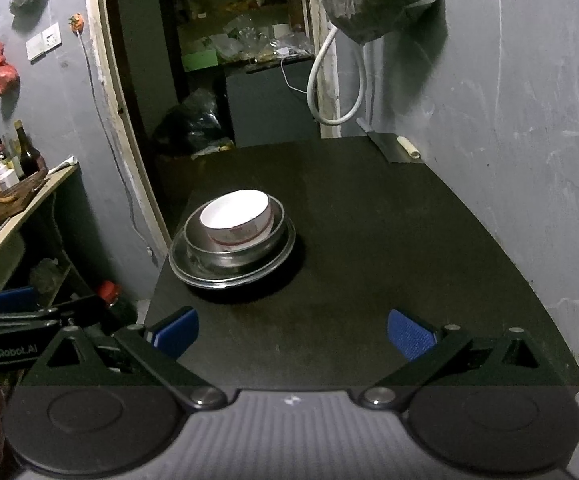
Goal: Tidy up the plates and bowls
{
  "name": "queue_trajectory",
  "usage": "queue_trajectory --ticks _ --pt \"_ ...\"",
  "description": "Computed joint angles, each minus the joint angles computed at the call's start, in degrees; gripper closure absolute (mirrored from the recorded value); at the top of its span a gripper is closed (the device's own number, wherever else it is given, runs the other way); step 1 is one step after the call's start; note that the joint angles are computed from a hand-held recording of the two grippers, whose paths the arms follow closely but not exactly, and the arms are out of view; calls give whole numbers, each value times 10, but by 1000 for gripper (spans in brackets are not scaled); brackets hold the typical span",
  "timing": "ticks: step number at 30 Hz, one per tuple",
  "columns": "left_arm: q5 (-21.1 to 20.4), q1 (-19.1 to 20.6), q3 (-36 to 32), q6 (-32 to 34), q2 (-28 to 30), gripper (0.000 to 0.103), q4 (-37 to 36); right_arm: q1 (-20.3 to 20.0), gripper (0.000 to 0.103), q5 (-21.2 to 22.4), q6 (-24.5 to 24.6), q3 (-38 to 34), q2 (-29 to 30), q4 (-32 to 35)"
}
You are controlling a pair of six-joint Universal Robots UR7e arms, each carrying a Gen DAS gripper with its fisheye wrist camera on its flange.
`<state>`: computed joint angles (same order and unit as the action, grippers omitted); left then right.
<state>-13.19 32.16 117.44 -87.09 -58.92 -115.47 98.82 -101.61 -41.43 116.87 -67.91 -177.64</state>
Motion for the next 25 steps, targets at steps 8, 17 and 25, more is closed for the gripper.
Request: queue_trajectory --ticks 8,17,25 --pt "-10 15 16 107 3 1 -117 5 0 -18 14 3 11 -18" --pt "-24 23 29 160 -1 1 -171 10 0 -35 29 5 20 -25" --pt "-28 29 33 194 -1 1 -203 11 0 -41 41 5 26 -33"
